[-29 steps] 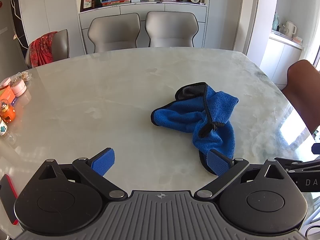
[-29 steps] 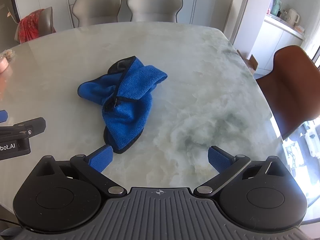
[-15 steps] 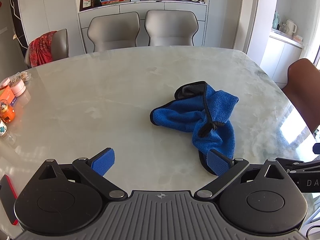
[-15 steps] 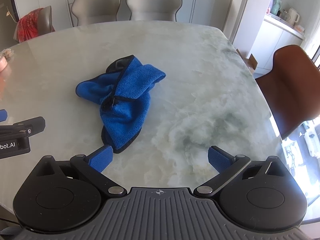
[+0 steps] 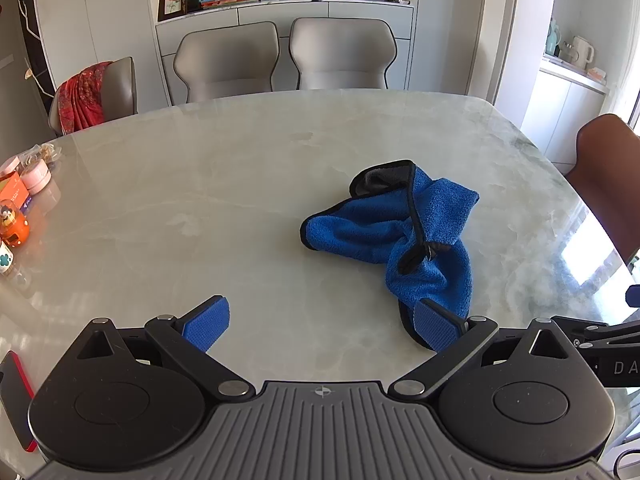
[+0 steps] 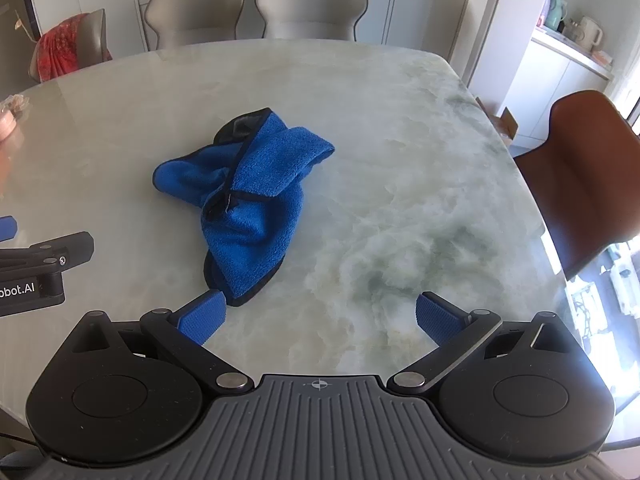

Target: Fold towel

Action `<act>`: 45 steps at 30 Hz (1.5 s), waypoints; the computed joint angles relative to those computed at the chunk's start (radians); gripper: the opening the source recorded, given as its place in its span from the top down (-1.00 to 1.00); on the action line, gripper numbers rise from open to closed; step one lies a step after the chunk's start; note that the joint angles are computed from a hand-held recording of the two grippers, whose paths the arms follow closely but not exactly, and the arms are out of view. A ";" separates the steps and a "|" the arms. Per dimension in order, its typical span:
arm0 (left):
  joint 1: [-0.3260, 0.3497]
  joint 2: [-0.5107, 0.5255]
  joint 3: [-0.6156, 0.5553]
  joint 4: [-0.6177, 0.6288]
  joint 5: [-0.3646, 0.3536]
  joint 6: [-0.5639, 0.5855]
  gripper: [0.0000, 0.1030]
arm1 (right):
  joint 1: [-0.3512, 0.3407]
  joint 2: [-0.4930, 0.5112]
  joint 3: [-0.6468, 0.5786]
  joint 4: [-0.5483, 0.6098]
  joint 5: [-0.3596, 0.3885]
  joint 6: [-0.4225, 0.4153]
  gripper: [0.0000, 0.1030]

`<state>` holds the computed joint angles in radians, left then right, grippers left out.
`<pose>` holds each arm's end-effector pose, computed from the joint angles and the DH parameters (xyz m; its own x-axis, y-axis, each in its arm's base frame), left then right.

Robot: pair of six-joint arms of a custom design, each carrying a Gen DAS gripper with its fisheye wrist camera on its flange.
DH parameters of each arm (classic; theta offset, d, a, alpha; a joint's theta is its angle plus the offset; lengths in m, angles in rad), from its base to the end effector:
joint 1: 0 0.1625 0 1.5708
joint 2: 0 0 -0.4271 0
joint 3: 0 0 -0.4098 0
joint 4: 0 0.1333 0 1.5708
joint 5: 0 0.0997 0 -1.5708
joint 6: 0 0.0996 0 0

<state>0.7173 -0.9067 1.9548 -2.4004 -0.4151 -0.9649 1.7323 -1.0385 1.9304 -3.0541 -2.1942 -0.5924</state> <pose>-0.2718 -0.5349 0.0829 -0.6706 -0.2802 -0.6869 0.3239 0.7224 -0.6109 0.1710 -0.5820 0.2000 -0.6337 -0.2993 0.7134 -0.5874 0.7862 -0.1919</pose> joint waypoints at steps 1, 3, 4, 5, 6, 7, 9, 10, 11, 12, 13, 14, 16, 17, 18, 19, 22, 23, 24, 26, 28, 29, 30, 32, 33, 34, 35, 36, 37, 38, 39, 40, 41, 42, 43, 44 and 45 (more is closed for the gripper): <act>0.001 0.000 -0.001 0.001 0.000 0.001 -0.96 | 0.000 0.001 -0.002 0.002 -0.001 0.000 -0.99; 0.002 0.001 -0.003 0.001 -0.001 0.004 -0.96 | 0.001 0.004 -0.005 0.004 -0.004 0.001 -0.99; 0.003 0.001 -0.003 0.000 -0.001 0.006 -0.96 | 0.000 0.006 -0.008 0.007 -0.005 0.002 -0.99; 0.003 0.001 -0.003 -0.002 -0.001 0.008 -0.96 | 0.001 0.006 -0.008 0.006 -0.005 0.002 -0.99; 0.005 0.002 -0.003 -0.005 -0.002 0.010 -0.96 | 0.001 0.008 -0.009 0.006 -0.006 0.001 -0.99; 0.006 0.003 -0.004 -0.004 -0.003 0.011 -0.96 | 0.001 0.008 -0.009 0.006 -0.006 0.000 -0.99; 0.009 0.003 -0.006 -0.004 -0.005 0.014 -0.96 | 0.002 0.009 -0.010 0.007 -0.008 0.001 -0.99; 0.010 0.003 -0.006 -0.003 -0.006 0.015 -0.96 | 0.002 0.011 -0.012 0.008 -0.009 0.002 -0.99; 0.011 0.003 -0.008 -0.002 -0.007 0.016 -0.96 | 0.002 0.012 -0.014 0.010 -0.011 0.004 -0.99; 0.012 0.003 -0.009 -0.002 -0.008 0.017 -0.96 | 0.002 0.013 -0.016 0.012 -0.012 0.005 -0.99; 0.014 0.003 -0.010 -0.003 -0.008 0.020 -0.96 | 0.002 0.015 -0.019 0.016 -0.013 0.008 -0.99; 0.015 0.004 -0.010 -0.005 -0.010 0.023 -0.96 | 0.001 0.017 -0.021 0.020 -0.013 0.010 -0.99; 0.018 0.004 -0.012 -0.007 -0.012 0.029 -0.96 | 0.001 0.021 -0.028 0.028 -0.013 0.013 -0.99; 0.020 0.004 -0.013 -0.010 -0.013 0.033 -0.96 | 0.001 0.022 -0.031 0.031 -0.012 0.013 -0.99; 0.022 0.004 -0.013 -0.014 -0.014 0.039 -0.96 | -0.001 0.024 -0.034 0.035 -0.010 0.012 -0.99; 0.024 0.005 -0.016 -0.018 -0.015 0.046 -0.96 | -0.002 0.026 -0.037 0.038 -0.009 0.012 -0.99; 0.033 0.007 -0.019 -0.043 -0.021 0.070 -0.96 | -0.005 0.035 -0.047 0.047 -0.005 0.011 -0.99; 0.036 0.007 -0.020 -0.050 -0.023 0.076 -0.96 | -0.008 0.034 -0.049 0.052 0.007 0.008 -0.99; 0.039 0.007 -0.021 -0.057 -0.024 0.084 -0.96 | -0.010 0.032 -0.051 0.058 0.019 0.006 -0.99; 0.046 0.010 -0.026 -0.069 -0.027 0.101 -0.96 | -0.018 0.030 -0.060 0.070 0.054 0.003 -0.99; 0.052 0.013 -0.033 -0.070 -0.028 0.116 -0.96 | -0.024 0.034 -0.072 0.077 0.077 0.005 -0.99; 0.055 0.014 -0.037 -0.068 -0.028 0.123 -0.96 | -0.027 0.035 -0.080 0.085 0.089 0.012 -0.99; 0.059 0.016 -0.041 -0.071 -0.028 0.137 -0.96 | -0.030 0.037 -0.089 0.095 0.097 0.021 -0.99; 0.066 0.020 -0.048 -0.085 -0.030 0.168 -0.96 | -0.037 0.040 -0.107 0.119 0.114 0.046 -0.99; 0.071 0.021 -0.052 -0.091 -0.030 0.182 -0.96 | -0.040 0.043 -0.116 0.128 0.121 0.054 -0.99; 0.075 0.023 -0.056 -0.096 -0.031 0.195 -0.96 | -0.043 0.047 -0.125 0.135 0.129 0.061 -0.99; 0.079 0.025 -0.060 -0.105 -0.032 0.210 -0.96 | -0.047 0.053 -0.137 0.141 0.142 0.059 -0.99; 0.085 0.027 -0.063 -0.120 -0.034 0.232 -0.96 | -0.050 0.054 -0.141 0.144 0.151 0.054 -0.99; 0.090 0.029 -0.067 -0.138 -0.036 0.258 -0.96 | -0.052 0.058 -0.146 0.141 0.160 0.047 -0.98; 0.095 0.030 -0.068 -0.155 -0.036 0.280 -0.96 | -0.054 0.063 -0.150 0.131 0.173 0.033 -0.97; 0.101 0.030 -0.068 -0.171 -0.035 0.301 -0.96 | -0.057 0.068 -0.152 0.116 0.193 0.009 -0.93; 0.106 0.030 -0.070 -0.185 -0.036 0.318 -0.96 | -0.060 0.073 -0.155 0.101 0.214 -0.015 -0.88; 0.112 0.029 -0.071 -0.197 -0.038 0.333 -0.96 | -0.065 0.079 -0.155 0.080 0.246 -0.048 -0.85; 0.118 0.027 -0.071 -0.211 -0.039 0.345 -0.96 | -0.071 0.086 -0.155 0.059 0.287 -0.095 -0.75; 0.123 0.024 -0.070 -0.221 -0.039 0.352 -0.96 | -0.077 0.094 -0.156 0.044 0.326 -0.140 -0.61; 0.127 0.021 -0.068 -0.231 -0.037 0.355 -0.96 | -0.081 0.103 -0.162 0.051 0.348 -0.182 -0.55; 0.132 0.017 -0.065 -0.237 -0.036 0.355 -0.96 | -0.080 0.117 -0.172 0.060 0.350 -0.223 -0.38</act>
<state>0.8491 -0.8896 1.8896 -2.6373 -0.4509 -0.6095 1.6524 -0.9219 1.7582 -2.9937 -1.8443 -0.8157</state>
